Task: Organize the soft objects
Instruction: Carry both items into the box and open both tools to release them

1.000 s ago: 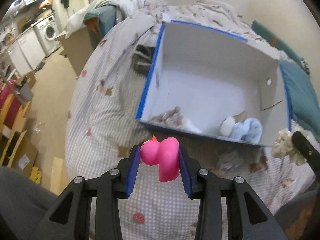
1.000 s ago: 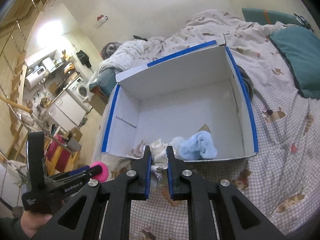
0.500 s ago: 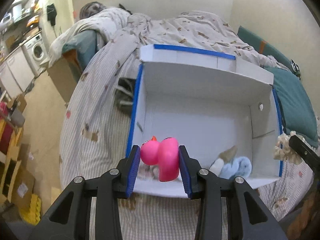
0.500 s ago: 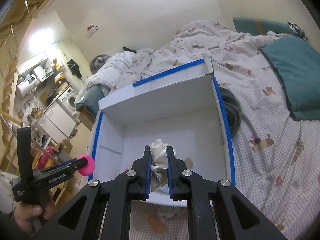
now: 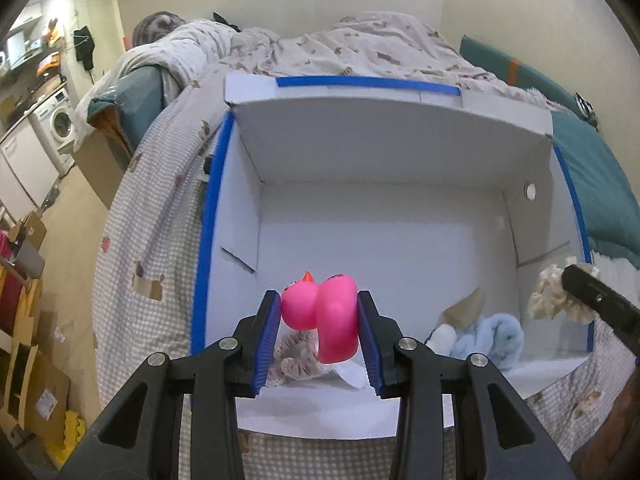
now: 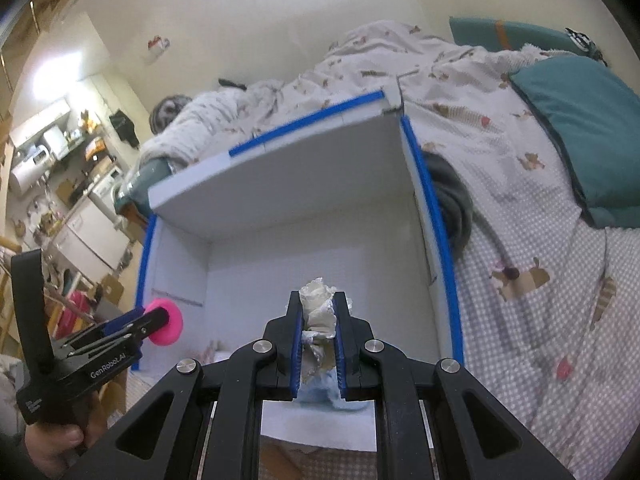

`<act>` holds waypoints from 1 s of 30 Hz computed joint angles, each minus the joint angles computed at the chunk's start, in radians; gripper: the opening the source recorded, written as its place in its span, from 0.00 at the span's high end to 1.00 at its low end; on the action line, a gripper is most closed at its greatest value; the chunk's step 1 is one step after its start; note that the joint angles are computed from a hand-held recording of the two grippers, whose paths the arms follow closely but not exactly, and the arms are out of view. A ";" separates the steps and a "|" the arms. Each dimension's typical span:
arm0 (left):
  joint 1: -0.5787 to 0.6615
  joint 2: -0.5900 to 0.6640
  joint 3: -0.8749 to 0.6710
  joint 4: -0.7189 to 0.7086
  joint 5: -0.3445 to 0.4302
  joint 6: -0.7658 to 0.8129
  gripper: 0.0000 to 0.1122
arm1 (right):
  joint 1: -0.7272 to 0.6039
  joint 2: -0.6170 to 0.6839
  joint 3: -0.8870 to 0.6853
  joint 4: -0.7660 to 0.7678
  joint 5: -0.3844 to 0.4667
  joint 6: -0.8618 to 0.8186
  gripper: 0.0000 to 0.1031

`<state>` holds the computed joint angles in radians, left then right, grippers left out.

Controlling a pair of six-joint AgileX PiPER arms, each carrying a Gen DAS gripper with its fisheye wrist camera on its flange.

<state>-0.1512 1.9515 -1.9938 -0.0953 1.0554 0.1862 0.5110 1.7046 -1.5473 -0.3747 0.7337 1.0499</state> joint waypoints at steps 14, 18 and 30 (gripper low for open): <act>-0.007 -0.007 0.072 -0.013 -0.006 0.014 0.69 | -0.004 0.083 -0.024 0.177 -0.010 -0.187 0.85; -0.006 -0.021 0.111 -0.006 -0.030 0.013 0.69 | 0.009 0.085 -0.032 0.155 0.001 -0.183 0.85; -0.014 0.006 0.099 0.041 -0.013 -0.018 0.69 | 0.000 0.098 -0.049 0.121 0.048 -0.140 0.85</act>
